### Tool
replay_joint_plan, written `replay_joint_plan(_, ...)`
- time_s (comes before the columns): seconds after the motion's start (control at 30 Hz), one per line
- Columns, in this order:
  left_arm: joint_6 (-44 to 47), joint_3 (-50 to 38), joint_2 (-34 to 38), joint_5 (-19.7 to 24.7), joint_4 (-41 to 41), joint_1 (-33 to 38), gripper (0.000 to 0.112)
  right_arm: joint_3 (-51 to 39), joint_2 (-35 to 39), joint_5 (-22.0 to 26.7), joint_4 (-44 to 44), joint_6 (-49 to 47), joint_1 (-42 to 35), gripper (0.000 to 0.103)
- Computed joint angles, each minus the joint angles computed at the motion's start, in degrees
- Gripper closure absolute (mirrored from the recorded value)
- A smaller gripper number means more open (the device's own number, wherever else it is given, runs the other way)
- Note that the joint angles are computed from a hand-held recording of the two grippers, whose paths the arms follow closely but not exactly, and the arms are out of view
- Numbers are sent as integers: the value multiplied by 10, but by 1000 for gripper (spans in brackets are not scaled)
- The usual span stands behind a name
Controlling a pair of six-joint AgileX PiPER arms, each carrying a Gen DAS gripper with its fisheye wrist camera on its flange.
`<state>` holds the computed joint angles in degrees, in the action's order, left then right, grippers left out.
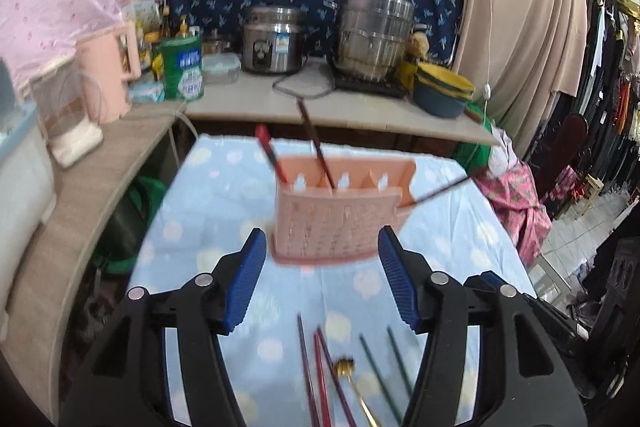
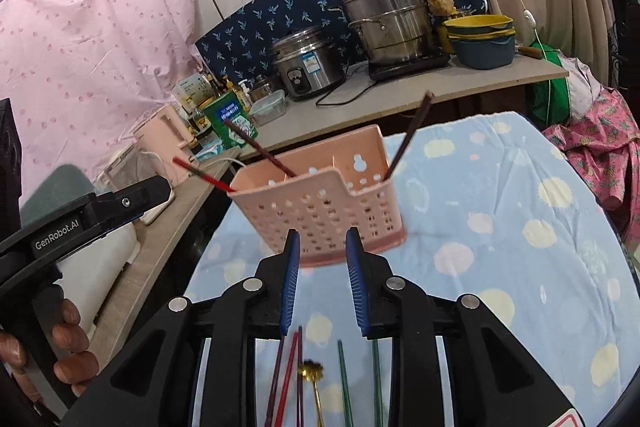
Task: Organize utensils
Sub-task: 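Open both grippers to release the items into the basket, then move both open grippers back over the remaining chopsticks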
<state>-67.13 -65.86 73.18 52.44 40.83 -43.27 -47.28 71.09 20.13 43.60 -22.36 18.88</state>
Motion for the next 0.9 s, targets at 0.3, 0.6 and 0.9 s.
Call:
replay_joint_plan(0.3,-153,165,-74,61,-12,-130,57,188,-148,11,-218,205,56,79)
replay_joint_plan(0.6,-296,295,-91,53,-47,-237,57,304,-219,20,-380,399,131,79)
replay_joint_plan(0.9,-379,344,-83,44,-57,-301,57,323,-213,6,-450,495,181,79)
